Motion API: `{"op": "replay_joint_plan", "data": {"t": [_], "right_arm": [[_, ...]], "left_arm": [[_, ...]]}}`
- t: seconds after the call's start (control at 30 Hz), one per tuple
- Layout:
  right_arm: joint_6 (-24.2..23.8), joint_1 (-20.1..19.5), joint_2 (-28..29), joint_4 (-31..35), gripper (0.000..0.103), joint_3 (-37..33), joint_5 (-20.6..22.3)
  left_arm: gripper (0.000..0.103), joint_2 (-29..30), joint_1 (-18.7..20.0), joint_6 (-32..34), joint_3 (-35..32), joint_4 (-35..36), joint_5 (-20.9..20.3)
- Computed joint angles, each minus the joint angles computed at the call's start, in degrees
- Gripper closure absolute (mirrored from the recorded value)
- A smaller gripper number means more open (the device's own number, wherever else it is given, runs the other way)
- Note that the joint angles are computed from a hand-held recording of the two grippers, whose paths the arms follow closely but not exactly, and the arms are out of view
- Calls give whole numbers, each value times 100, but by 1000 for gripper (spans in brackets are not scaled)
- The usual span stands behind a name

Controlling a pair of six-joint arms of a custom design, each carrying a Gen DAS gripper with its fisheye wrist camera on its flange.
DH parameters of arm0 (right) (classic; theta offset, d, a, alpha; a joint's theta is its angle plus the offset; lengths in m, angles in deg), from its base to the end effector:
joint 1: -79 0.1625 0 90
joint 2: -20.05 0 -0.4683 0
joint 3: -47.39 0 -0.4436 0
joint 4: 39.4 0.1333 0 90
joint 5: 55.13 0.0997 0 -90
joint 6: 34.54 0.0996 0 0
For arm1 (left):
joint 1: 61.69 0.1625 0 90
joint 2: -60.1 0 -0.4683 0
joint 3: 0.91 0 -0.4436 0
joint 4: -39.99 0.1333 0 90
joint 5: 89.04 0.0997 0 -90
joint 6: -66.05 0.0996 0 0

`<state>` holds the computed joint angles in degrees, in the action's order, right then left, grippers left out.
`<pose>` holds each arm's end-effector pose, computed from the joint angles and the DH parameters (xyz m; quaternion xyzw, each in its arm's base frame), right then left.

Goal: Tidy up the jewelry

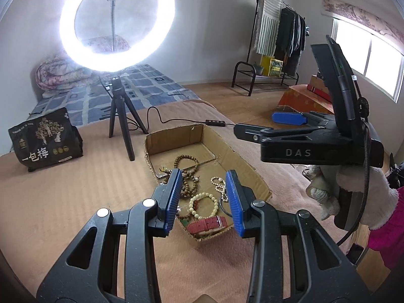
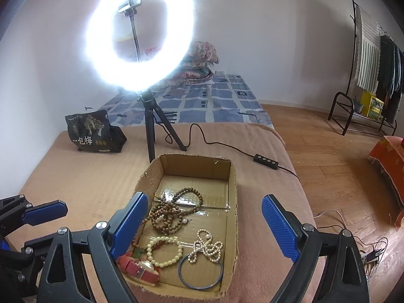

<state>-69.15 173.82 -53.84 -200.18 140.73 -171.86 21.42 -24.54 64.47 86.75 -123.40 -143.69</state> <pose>0.1453 -0.6701 0.4870 0.2016 -0.8593 0.3537 0.3097 -0.5073 -0.6239 0.0877 0.3450 0.8674 -0.3148 0.1718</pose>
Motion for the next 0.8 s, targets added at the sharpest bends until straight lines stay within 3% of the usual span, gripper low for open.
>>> {"op": "replay_joint_plan", "data": {"t": [0.13,0.17,0.2,0.27,0.43,0.53,0.73,0.8], "right_arm": [[19,91,-168,-34,9,146,-41],[23,112,-207,-33,9,177,-50],[23,138,-246,-33,7,208,-62],[-6,209,-342,-107,2,302,-112],[-149,387,-573,-326,0,540,-244],[-197,509,-718,-427,0,669,-384],[-252,680,-965,-453,0,878,-642],[-308,729,-1012,-509,0,944,-725]], "left_arm": [[67,-179,-138,-18,215,-106,147],[64,-212,-164,-25,251,-114,183],[52,-264,-203,-34,310,-149,216],[39,-342,-279,-1,432,-340,296],[37,-521,-476,25,657,-489,529],[21,-598,-581,-5,769,-571,652],[17,-743,-734,-142,971,-652,837],[10,-781,-785,-182,1036,-698,875]]}}
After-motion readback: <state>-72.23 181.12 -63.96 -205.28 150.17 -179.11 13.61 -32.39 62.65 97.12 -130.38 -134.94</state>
